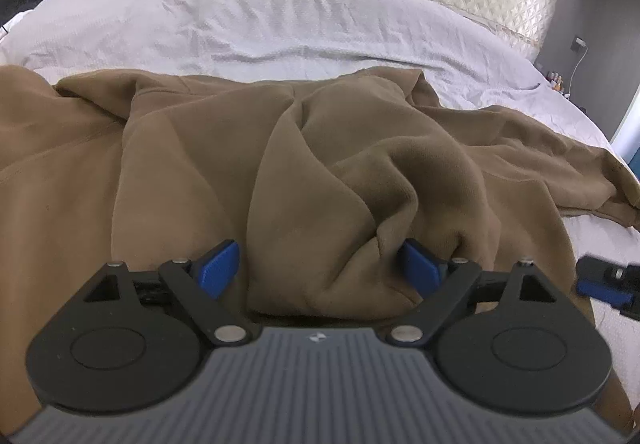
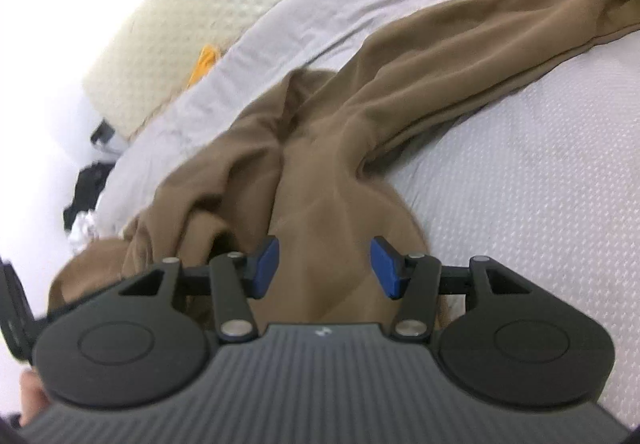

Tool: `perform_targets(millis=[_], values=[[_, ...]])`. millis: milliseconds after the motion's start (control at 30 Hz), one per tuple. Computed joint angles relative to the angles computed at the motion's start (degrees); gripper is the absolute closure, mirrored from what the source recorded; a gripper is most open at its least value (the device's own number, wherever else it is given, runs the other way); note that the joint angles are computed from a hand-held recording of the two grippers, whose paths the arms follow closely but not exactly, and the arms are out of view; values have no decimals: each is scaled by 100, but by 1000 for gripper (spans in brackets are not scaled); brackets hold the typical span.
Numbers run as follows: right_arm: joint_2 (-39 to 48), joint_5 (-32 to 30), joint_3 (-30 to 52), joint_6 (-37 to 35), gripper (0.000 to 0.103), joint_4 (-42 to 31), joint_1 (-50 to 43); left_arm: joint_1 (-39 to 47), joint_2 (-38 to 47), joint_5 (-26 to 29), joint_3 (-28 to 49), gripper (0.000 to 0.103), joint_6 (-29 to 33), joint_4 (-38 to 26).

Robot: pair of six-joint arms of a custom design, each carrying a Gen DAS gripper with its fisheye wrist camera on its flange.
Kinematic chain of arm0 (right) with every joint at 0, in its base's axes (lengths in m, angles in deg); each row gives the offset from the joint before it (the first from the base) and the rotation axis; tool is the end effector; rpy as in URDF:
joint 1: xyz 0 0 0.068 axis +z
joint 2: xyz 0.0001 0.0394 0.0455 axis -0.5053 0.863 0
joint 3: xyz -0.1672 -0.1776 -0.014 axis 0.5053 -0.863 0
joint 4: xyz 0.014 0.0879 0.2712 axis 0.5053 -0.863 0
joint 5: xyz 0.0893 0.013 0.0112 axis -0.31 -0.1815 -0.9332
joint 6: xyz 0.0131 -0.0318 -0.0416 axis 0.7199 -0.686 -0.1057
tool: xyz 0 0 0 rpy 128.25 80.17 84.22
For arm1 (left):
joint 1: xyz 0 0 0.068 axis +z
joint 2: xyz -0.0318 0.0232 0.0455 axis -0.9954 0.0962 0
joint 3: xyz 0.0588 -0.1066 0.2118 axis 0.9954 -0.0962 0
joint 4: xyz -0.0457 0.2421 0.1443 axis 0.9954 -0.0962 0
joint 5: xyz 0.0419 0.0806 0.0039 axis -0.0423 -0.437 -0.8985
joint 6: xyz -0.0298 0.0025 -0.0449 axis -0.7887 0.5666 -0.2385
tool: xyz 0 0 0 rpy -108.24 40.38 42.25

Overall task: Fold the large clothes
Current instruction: 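Grasp the ribbed sleeve cuff with the right gripper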

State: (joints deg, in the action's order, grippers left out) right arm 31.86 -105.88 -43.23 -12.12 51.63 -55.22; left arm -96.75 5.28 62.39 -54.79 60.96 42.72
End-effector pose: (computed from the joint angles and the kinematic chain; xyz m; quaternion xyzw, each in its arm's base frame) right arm 0.1574 -0.0515 0.1674 0.2046 0.8673 0.2318 0.3902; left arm 0.2554 -0.0590 0.1254 0.0405 0.9167 -0.1163 0.3800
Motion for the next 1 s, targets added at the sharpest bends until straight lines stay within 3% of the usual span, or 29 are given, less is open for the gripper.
perform_targets(millis=[67,200,267,367,433,500,533,733,900,1000], values=[[-25,-59,-42,113,50,120,-167,-32,78,-25,-3,12,-27,61],[-93,497,-22,228,47,156,-352,-11,41,-26,38,11,-25,-57],[457,375,202,359,47,340,-582,18,-15,4,13,11,13,-68],[1273,948,673,553,47,832,-499,171,-98,213,-70,11,8,-32],[1964,989,972,682,45,1443,-560,256,-165,323,-115,11,-24,-43],[2824,749,1200,904,24,2280,-735,298,-249,370,-168,11,18,-47],[3264,777,1342,936,21,2592,-753,299,-288,370,-192,11,20,-44],[5401,970,2167,1244,21,3321,-1079,278,-350,383,-256,11,-108,19],[6916,300,2448,2023,22,4826,-1613,127,-460,163,-467,11,-205,365],[7562,381,2911,2195,22,5381,-1719,33,-421,13,-528,9,-367,544]])
